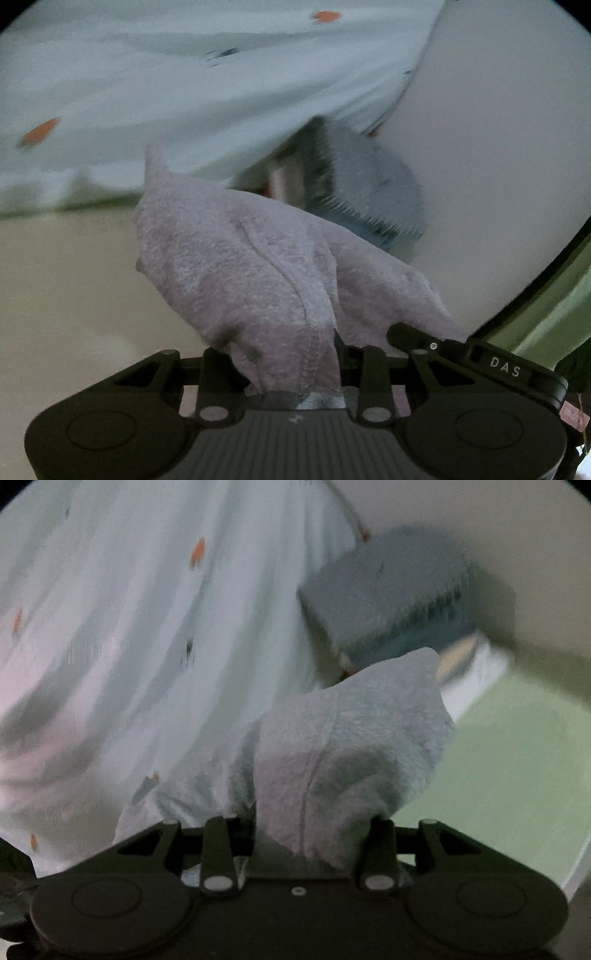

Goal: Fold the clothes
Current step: 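Lift the folded hoodie with both tools and carry it onto the clothes stack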

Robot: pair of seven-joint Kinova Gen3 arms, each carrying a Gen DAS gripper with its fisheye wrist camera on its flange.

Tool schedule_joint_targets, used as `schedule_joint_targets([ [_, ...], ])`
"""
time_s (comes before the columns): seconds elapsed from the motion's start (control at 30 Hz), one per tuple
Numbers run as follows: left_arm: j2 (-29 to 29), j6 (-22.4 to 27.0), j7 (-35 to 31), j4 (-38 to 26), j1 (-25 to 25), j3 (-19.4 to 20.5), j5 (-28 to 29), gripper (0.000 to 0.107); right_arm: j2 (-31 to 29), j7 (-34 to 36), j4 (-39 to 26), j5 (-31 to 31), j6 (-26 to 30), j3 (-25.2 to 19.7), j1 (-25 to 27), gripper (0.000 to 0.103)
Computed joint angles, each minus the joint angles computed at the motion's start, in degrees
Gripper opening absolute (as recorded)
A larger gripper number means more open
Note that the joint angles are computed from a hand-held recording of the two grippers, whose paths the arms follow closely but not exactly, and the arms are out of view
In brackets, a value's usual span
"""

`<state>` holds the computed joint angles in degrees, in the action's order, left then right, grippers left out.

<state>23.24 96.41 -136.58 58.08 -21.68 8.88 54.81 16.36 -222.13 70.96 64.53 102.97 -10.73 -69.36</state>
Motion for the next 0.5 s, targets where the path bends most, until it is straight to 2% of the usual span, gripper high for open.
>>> schedule_joint_targets([
  [0.13, -4.3, -8.3, 3.3, 3.7, 5.4, 1.9, 4.1, 0.035, -10.4, 7.5, 9.6, 3.5, 0.3, -5.8, 7.1, 0.039],
  [0.2, -4.9, -12.9, 5.7, 3.2, 8.7, 3.4, 5.6, 0.035, -15.6, 12.2, 13.6, 6.5, -0.5, -5.8, 8.9, 0.039],
  [0.27, -3.8, -16.9, 10.4, -0.9, 12.3, 5.2, 5.3, 0.035, -20.7, 16.8, 15.9, 8.9, -1.9, -1.9, 7.6, 0.039],
  [0.37, -0.7, -21.3, 17.4, -8.8, 20.3, 2.8, 5.9, 0.036, -26.1, 23.8, 17.7, 13.9, -4.6, 6.1, 3.9, 0.039],
  [0.43, 1.3, -25.1, 22.0, -13.9, 24.3, 3.0, 3.2, 0.037, -28.9, 28.5, 17.9, 16.5, -7.2, 9.5, 4.0, 0.039],
  [0.5, 3.4, -29.7, 24.9, -18.1, 28.2, 4.0, -1.4, 0.038, -31.1, 33.0, 17.9, 16.2, -11.9, 14.2, 5.2, 0.041],
])
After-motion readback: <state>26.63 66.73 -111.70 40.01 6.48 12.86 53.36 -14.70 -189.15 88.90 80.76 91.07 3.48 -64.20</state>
